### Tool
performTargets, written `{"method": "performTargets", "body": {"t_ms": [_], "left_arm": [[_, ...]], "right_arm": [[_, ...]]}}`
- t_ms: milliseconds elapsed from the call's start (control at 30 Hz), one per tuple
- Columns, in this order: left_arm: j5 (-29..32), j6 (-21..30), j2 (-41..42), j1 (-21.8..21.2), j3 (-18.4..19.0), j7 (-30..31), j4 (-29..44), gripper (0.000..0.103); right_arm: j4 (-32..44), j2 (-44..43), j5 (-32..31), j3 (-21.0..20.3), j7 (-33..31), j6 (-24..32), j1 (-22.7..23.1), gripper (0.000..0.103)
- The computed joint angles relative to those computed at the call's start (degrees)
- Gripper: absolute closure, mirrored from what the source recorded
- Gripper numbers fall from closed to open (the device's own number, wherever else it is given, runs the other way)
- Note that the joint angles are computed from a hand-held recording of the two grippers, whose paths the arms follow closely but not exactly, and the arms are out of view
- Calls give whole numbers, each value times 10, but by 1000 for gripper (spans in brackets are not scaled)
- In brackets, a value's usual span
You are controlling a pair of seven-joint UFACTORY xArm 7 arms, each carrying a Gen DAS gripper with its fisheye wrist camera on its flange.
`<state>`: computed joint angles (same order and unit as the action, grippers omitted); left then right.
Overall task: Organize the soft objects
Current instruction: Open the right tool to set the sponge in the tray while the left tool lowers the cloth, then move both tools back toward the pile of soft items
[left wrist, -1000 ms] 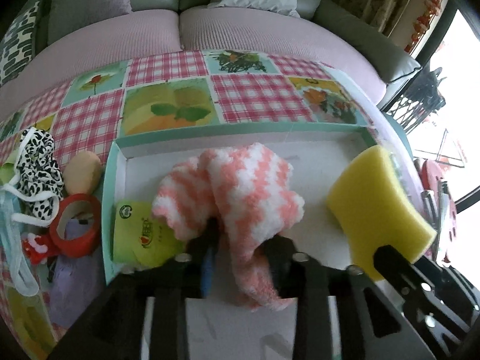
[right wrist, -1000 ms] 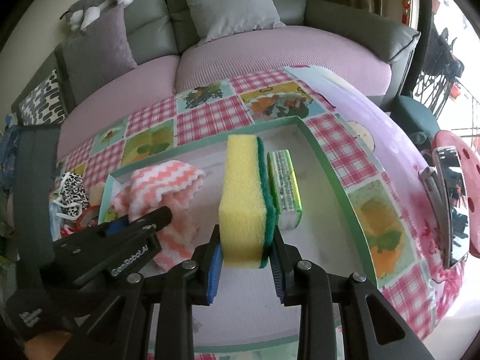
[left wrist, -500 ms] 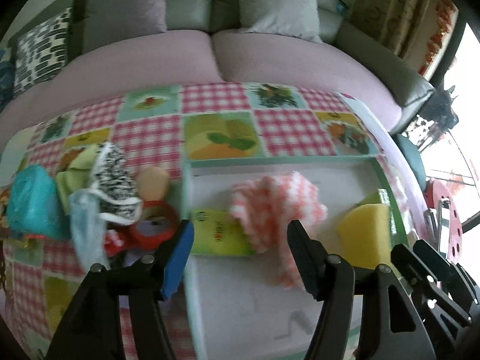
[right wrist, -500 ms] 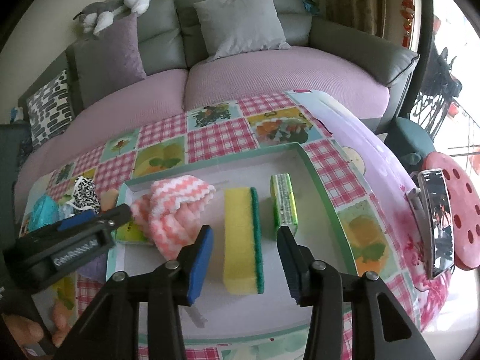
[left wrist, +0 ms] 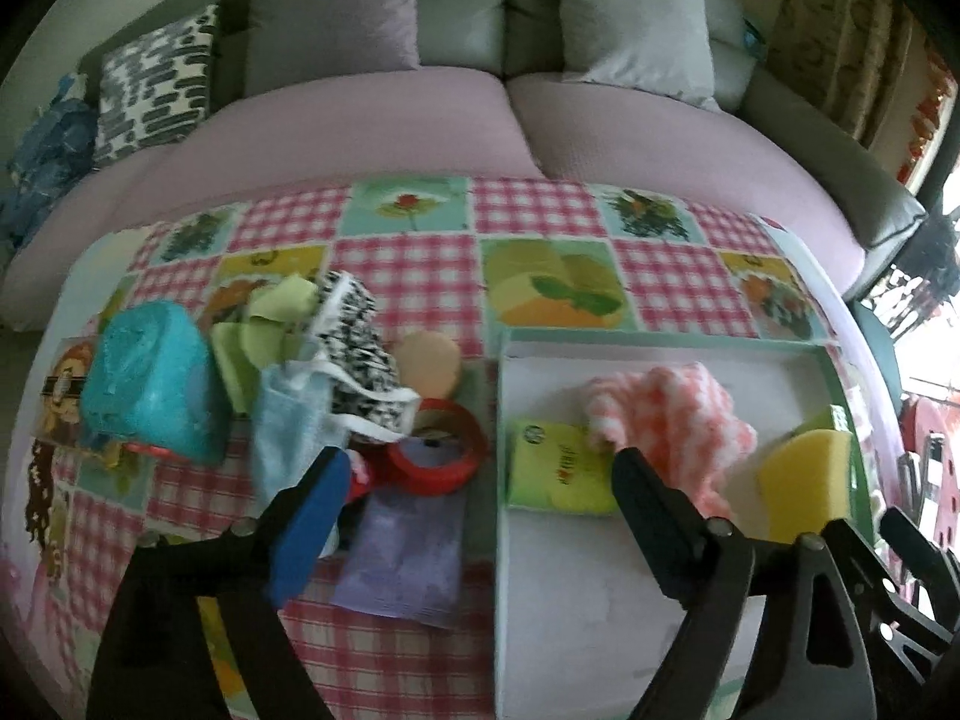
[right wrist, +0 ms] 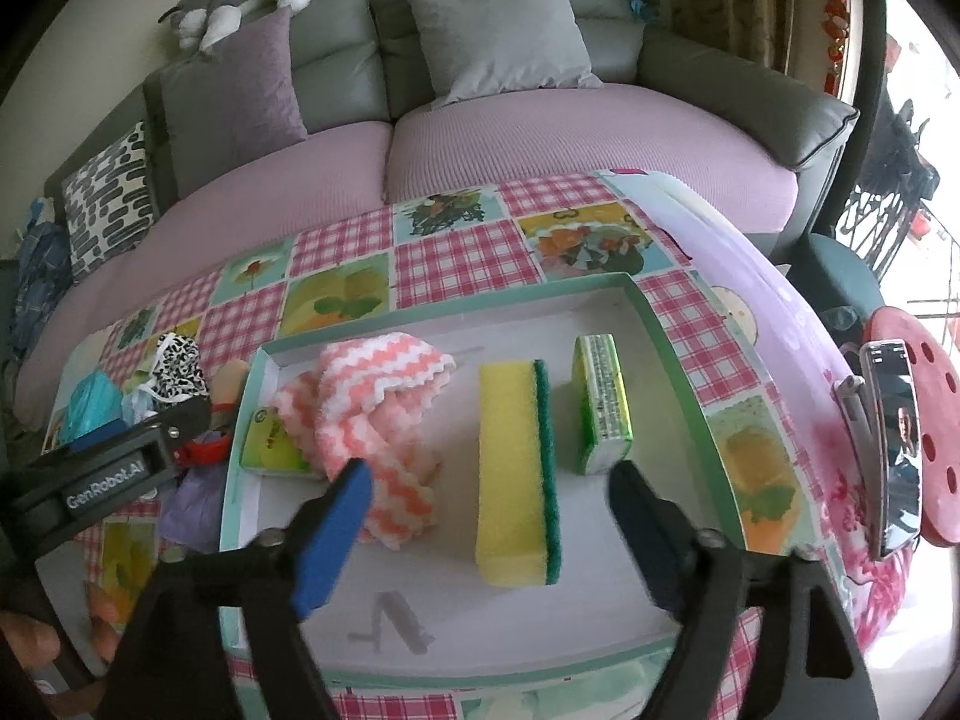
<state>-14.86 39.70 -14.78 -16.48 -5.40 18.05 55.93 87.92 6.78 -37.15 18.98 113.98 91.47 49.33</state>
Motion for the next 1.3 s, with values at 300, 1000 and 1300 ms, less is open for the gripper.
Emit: {"method": "performTargets", "body": {"t_ms": [300, 1000, 1300], "left_arm": [[24, -15, 0, 13, 4, -14, 0, 8], [7, -15, -15, 64, 49, 29, 32, 8], [-4, 1, 37, 121, 77, 8, 77, 8]], "right_arm": [[8, 7, -2, -2, 7, 8, 3, 0], [157, 124, -110, -56, -70, -8, 65, 0], [279, 220, -98, -115, -128, -22, 104, 0]]}}
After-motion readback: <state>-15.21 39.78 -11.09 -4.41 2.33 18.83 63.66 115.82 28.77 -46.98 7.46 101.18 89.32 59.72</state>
